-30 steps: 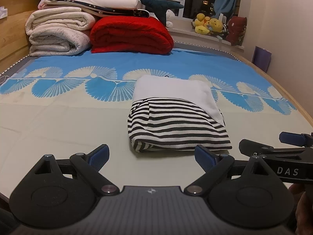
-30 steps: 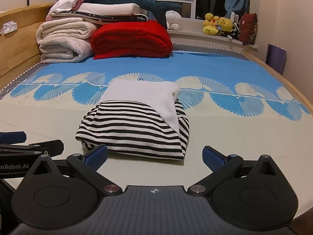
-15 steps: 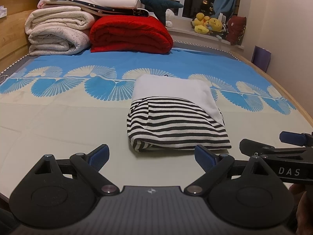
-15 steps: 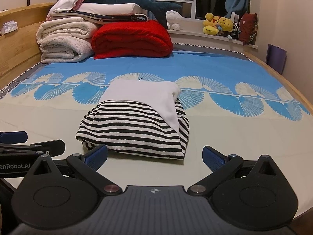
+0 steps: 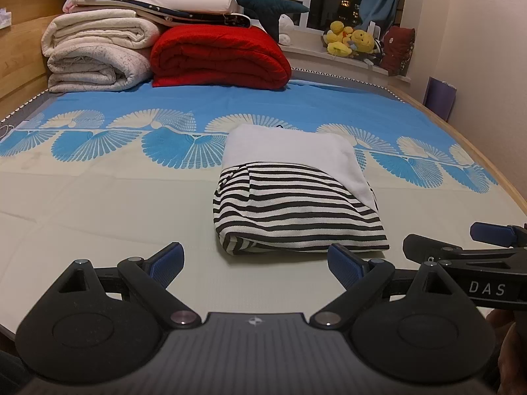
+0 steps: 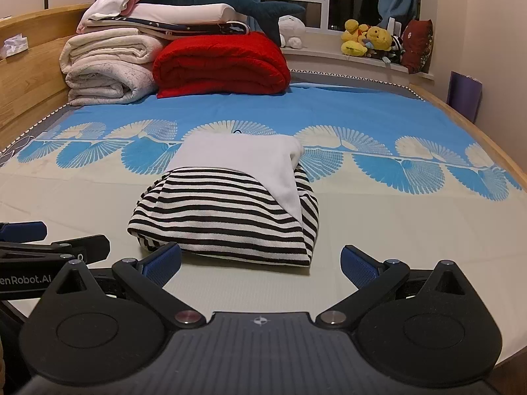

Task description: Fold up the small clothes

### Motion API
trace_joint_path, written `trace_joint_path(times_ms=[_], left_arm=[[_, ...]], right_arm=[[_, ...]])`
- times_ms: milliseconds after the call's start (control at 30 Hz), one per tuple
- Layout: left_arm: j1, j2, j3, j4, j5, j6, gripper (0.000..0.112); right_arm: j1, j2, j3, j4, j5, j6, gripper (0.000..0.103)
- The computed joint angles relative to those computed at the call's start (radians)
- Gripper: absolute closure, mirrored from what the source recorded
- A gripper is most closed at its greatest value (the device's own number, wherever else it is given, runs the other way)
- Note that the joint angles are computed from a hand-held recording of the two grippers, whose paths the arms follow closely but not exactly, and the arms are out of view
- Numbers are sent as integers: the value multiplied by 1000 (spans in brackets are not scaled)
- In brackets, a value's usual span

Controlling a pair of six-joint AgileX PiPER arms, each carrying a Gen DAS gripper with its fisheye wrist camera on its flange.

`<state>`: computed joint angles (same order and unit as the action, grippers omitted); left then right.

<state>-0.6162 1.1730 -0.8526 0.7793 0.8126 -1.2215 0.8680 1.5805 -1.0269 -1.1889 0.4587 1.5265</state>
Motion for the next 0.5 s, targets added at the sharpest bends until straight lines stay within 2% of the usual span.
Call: trace_joint_path(times_ms=[500], left_arm=[[-1, 4, 0, 0, -3, -3, 16]], right_arm=[[0, 2, -4, 14, 2, -11, 1]])
